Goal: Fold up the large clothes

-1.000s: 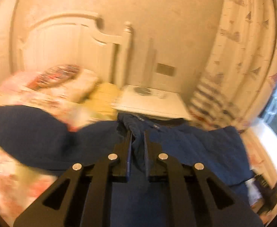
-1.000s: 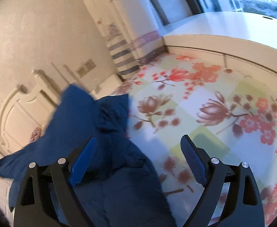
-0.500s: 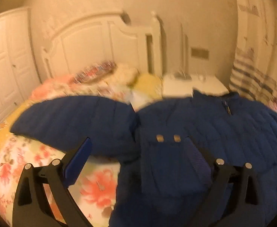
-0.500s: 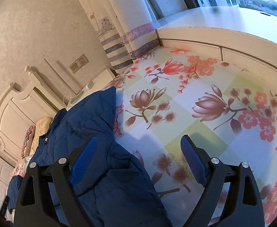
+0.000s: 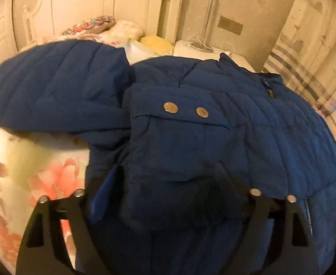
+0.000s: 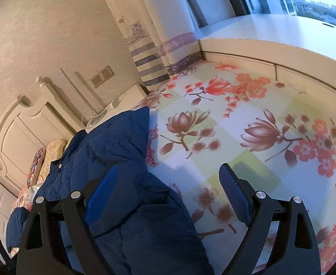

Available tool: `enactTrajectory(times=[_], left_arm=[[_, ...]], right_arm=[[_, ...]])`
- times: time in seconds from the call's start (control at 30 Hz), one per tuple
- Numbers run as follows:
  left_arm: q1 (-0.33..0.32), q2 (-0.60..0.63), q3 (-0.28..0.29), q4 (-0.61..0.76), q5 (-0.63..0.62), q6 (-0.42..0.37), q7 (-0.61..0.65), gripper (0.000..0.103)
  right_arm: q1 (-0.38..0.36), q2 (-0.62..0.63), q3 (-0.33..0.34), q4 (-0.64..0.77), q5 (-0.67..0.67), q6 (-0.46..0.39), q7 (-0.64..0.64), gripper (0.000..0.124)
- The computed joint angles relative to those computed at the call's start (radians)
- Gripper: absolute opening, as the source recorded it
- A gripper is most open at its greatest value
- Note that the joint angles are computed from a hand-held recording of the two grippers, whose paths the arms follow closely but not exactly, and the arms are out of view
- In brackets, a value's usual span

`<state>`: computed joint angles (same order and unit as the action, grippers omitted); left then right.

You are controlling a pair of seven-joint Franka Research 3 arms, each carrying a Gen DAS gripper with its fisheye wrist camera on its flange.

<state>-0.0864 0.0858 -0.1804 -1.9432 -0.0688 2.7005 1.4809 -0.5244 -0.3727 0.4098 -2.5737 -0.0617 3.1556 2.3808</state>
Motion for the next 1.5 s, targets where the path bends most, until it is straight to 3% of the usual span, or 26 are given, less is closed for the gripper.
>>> enactTrajectory(times=[0.07, 0.2, 0.27, 0.33, 0.4, 0.43, 0.47, 0.53, 0.6, 0.63, 0.67, 0.7, 0.77, 0.87, 0.93, 1.0, 1.07, 1.13, 1.17, 1.27, 1.33, 1.37, 1.4, 1.43, 1.47, 1.5], left_arm=[[-0.004, 0.011, -0.004, 0.014, 0.009, -0.015, 0.013, 0.100], [-0.012, 0.007, -0.002, 0.004, 0.058, -0.018, -0.020, 0.101], [-0.005, 0.003, -0.008, -0.002, 0.013, -0.011, 0.010, 0.101], [-0.005, 0.003, -0.008, -0.003, 0.004, -0.009, 0.015, 0.101], [-0.007, 0.003, -0.006, -0.004, 0.009, -0.009, 0.011, 0.101], [-0.007, 0.002, -0.006, -0.004, 0.007, -0.009, 0.013, 0.101], [-0.007, 0.002, -0.007, -0.004, 0.004, -0.009, 0.014, 0.101], [-0.008, 0.003, -0.006, -0.002, 0.004, -0.009, 0.013, 0.101], [-0.009, 0.003, -0.006, -0.002, 0.009, -0.009, 0.009, 0.101], [-0.010, 0.004, -0.006, -0.002, 0.012, -0.009, 0.007, 0.101], [-0.009, 0.001, -0.006, -0.006, 0.011, -0.005, 0.008, 0.101], [-0.008, -0.002, -0.006, -0.010, 0.005, 0.001, 0.010, 0.100], [0.002, -0.033, -0.004, -0.054, -0.051, 0.072, 0.022, 0.099], [0.028, -0.092, 0.023, -0.117, -0.244, 0.199, 0.055, 0.098], [0.053, -0.112, 0.066, -0.129, -0.358, 0.252, -0.009, 0.098], [0.089, -0.107, 0.117, -0.119, -0.512, 0.269, -0.068, 0.098], [0.137, -0.085, 0.148, -0.100, -0.554, 0.254, -0.169, 0.094], [0.198, -0.040, 0.142, -0.050, -0.733, 0.266, -0.101, 0.086], [0.205, -0.021, 0.150, -0.028, -0.760, 0.266, -0.094, 0.086], [0.254, 0.083, 0.164, 0.105, -0.634, 0.207, -0.211, 0.085], [0.248, 0.152, 0.197, 0.202, -0.470, 0.147, -0.326, 0.084], [0.229, 0.179, 0.228, 0.245, -0.357, 0.107, -0.399, 0.075], [0.203, 0.199, 0.267, 0.285, -0.236, 0.047, -0.475, 0.033], [0.201, 0.215, 0.270, 0.321, -0.185, -0.006, -0.501, 0.013], [0.194, 0.215, 0.274, 0.333, -0.140, -0.022, -0.532, 0.009], [0.151, 0.190, 0.300, 0.310, -0.024, 0.018, -0.601, 0.006]], right_arm=[[-0.103, -0.031, 0.103, 0.017, -0.054, -0.032, 0.035, 0.086], [-0.233, -0.069, 0.265, 0.091, -0.241, -0.075, 0.043, 0.086], [-0.219, -0.026, 0.297, 0.164, -0.332, -0.126, -0.022, 0.086], [-0.149, 0.067, 0.290, 0.250, -0.390, -0.227, -0.132, 0.086], [-0.125, 0.186, 0.325, 0.357, -0.446, -0.427, -0.190, 0.086], [-0.108, 0.220, 0.319, 0.383, -0.454, -0.482, -0.183, 0.087], [-0.096, 0.228, 0.301, 0.384, -0.436, -0.483, -0.174, 0.088], [-0.104, 0.200, 0.294, 0.377, -0.490, -0.498, -0.045, 0.088], [-0.116, 0.131, 0.280, 0.321, -0.579, -0.423, 0.108, 0.088], [-0.074, 0.105, 0.222, 0.280, -0.558, -0.325, 0.096, 0.088], [-0.049, 0.106, 0.194, 0.266, -0.543, -0.282, 0.071, 0.088], [0.012, 0.130, 0.146, 0.268, -0.480, -0.281, -0.024, 0.090], [0.124, 0.205, 0.069, 0.321, -0.350, -0.404, -0.189, 0.090], [0.162, 0.207, 0.024, 0.319, -0.351, -0.399, -0.165, 0.091], [0.193, 0.202, -0.010, 0.307, -0.334, -0.384, -0.176, 0.091], [0.212, 0.201, -0.027, 0.307, -0.361, -0.394, -0.158, 0.091], [0.229, 0.209, -0.044, 0.318, -0.397, -0.406, -0.139, 0.091], [0.250, 0.219, -0.061, 0.326, -0.418, -0.408, -0.121, 0.091], [0.265, 0.217, -0.072, 0.326, -0.417, -0.410, -0.119, 0.091], [0.302, 0.221, -0.112, 0.327, -0.420, -0.409, -0.120, 0.092], [0.327, 0.221, -0.139, 0.324, -0.419, -0.403, -0.122, 0.092], [0.340, 0.221, -0.153, 0.323, -0.417, -0.400, -0.124, 0.092], [0.353, 0.221, -0.166, 0.322, -0.416, -0.397, -0.124, 0.092], [0.366, 0.220, -0.180, 0.320, -0.415, -0.393, -0.124, 0.092], [0.378, 0.220, -0.193, 0.318, -0.415, -0.389, -0.122, 0.092], [0.391, 0.219, -0.207, 0.315, -0.413, -0.384, -0.122, 0.092]])
